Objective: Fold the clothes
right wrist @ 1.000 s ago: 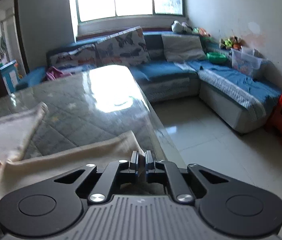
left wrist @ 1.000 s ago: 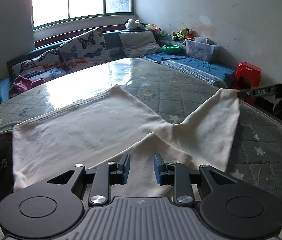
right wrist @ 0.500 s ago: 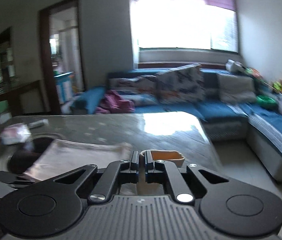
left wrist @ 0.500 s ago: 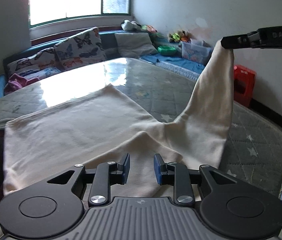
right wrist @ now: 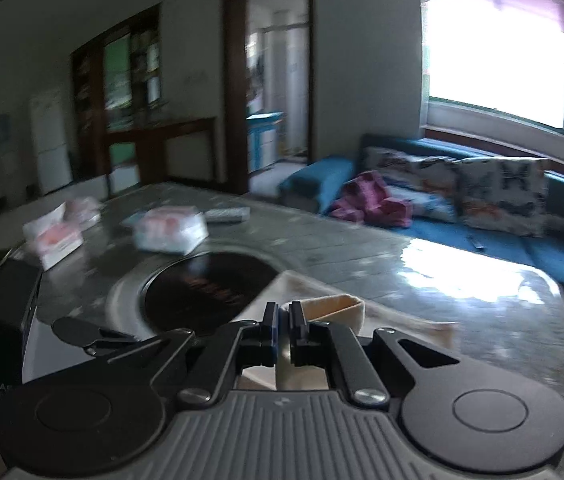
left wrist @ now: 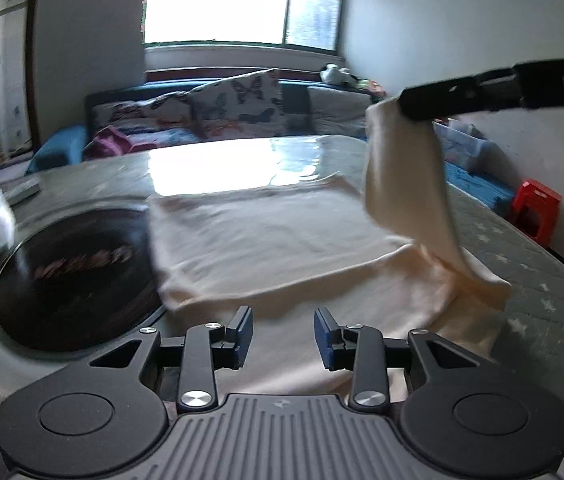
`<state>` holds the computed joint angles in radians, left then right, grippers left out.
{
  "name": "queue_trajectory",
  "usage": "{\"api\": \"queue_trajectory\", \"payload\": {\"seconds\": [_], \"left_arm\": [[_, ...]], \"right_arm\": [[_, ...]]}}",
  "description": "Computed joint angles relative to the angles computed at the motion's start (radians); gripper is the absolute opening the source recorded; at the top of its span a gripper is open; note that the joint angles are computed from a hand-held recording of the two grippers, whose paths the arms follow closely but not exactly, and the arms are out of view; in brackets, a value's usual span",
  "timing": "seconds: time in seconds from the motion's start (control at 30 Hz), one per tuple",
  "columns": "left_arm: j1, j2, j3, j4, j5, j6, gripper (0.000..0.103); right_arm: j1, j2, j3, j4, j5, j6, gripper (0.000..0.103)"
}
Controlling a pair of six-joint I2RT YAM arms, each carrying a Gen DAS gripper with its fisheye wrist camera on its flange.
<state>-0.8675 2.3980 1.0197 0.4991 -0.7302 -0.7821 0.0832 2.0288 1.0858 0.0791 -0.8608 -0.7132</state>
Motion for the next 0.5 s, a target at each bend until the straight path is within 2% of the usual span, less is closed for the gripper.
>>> {"api": "queue_trajectory", "payload": {"seconds": [0.23,0.3,0.4,0.43,0.5], "left_arm": [[-0.026,-0.027,-0.104,0.027,-0.036,-0.112,0.04],[-0.031,-0.03,-0.118,0.028,-0.042,-0.133,0.04],[-0.031,-0.032,-0.129,0.031,-0.043,-0.144,0.04],[-0.032,-0.034,-0.13,0.03,-0.045,-0.145,0.04],[-0.033,-0.038,-0.132,0.026,-0.05,-0.146,0.04]], "right_arm": [[0.126,0.05,-0.037,-0.017,0.082,-0.057,0.004],[0.142,0.074,-0.02,-0.056,0.09,-0.074,0.005],[0.161,0.104,0.004,-0.111,0.096,-0.101,0.008],[0.165,0.103,-0.006,-0.095,0.094,-0.095,0.013],[0.153,0.087,-0.017,-0.105,0.085,-0.114,0.013]]}}
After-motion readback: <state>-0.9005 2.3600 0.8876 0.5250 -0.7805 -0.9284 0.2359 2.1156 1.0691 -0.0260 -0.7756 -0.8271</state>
